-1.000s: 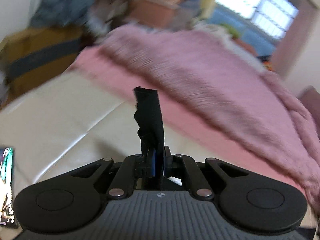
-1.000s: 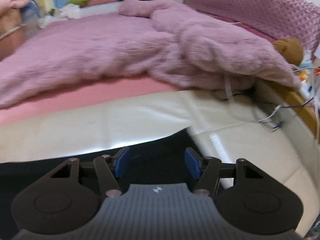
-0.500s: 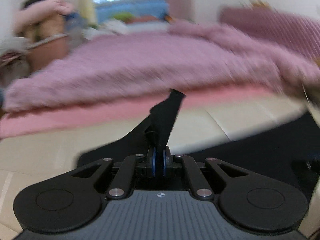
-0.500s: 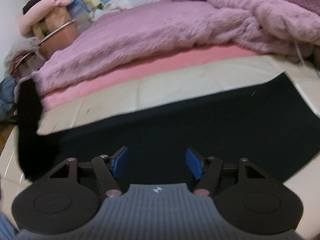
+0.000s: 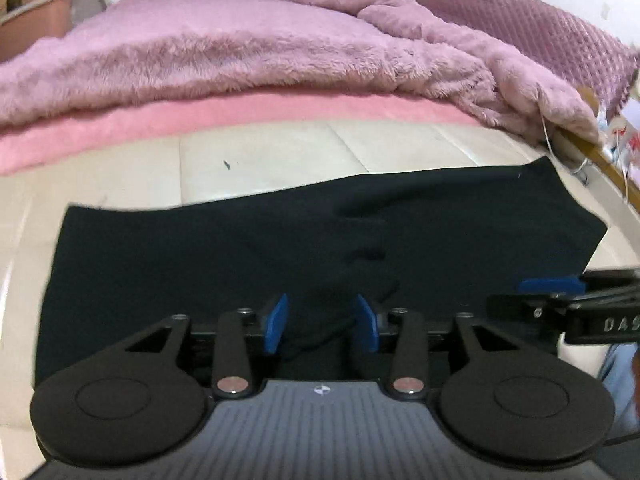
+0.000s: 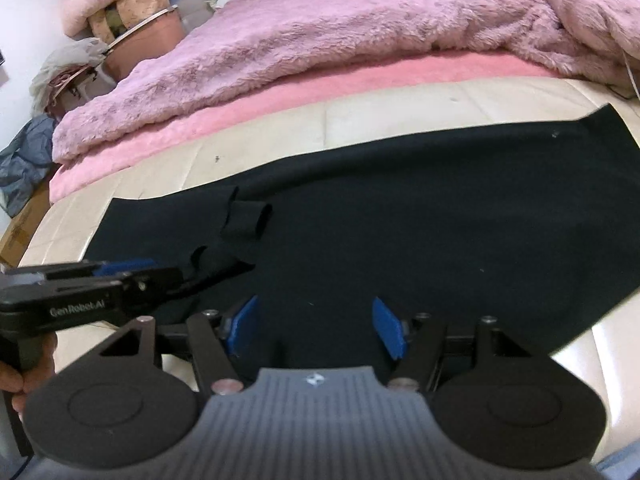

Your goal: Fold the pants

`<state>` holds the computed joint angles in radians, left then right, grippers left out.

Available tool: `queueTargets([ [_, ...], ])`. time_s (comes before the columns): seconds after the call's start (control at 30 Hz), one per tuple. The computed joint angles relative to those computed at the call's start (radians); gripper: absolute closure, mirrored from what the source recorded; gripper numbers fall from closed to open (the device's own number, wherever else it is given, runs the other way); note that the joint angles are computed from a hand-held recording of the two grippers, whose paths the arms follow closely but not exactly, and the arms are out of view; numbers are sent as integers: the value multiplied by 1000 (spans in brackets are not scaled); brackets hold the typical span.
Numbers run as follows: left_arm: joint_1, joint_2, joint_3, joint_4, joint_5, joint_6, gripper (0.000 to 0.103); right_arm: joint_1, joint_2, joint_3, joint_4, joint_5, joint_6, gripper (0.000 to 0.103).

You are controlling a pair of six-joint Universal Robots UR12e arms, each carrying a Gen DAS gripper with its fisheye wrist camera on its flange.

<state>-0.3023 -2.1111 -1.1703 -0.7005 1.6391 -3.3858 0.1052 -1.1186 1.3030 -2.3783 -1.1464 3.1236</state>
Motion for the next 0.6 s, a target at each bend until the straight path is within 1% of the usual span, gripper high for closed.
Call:
queueTargets([
  [0.03,-2,-4,7,-16,7,24,55,2,2,-3,0,7,-7,45],
  [0.1,-1,-16,25,-47,0,79,55,4,8,-12,5,21,-24,50],
  [0.17,-8,-19,26,-60,5,117,50,6,16,-24,15,36,-44,51],
  [0.23,-12,-28,34,-68,11,125,46,11,22,-35,22,35,-52,51],
  [0.3,-14,-35,41,-75,17,115,46,13,30,-47,30,45,-58,51],
  [0.33,-14,-38,44,-77,19,110,48,14,33,-52,33,47,-64,51],
  [0.37,-11,-37,42,-75,10,102,55,15,35,-56,35,46,-72,51],
  [0.4,-4,-34,36,-66,-16,84,58,18,40,-63,36,45,-83,51],
  [0.43,3,-30,31,-61,-38,62,66,19,43,-67,36,44,-94,51],
  [0.47,14,-24,25,-57,-76,28,74,21,45,-71,35,43,-109,51],
  [0.5,30,-16,14,-46,-132,-22,78,21,47,-73,34,47,-123,51],
  [0.53,43,-11,5,-37,-177,-65,80,21,50,-76,33,53,-136,51],
  [0.6,67,0,-19,-5,-262,-144,80,21,57,-87,32,81,-170,51],
])
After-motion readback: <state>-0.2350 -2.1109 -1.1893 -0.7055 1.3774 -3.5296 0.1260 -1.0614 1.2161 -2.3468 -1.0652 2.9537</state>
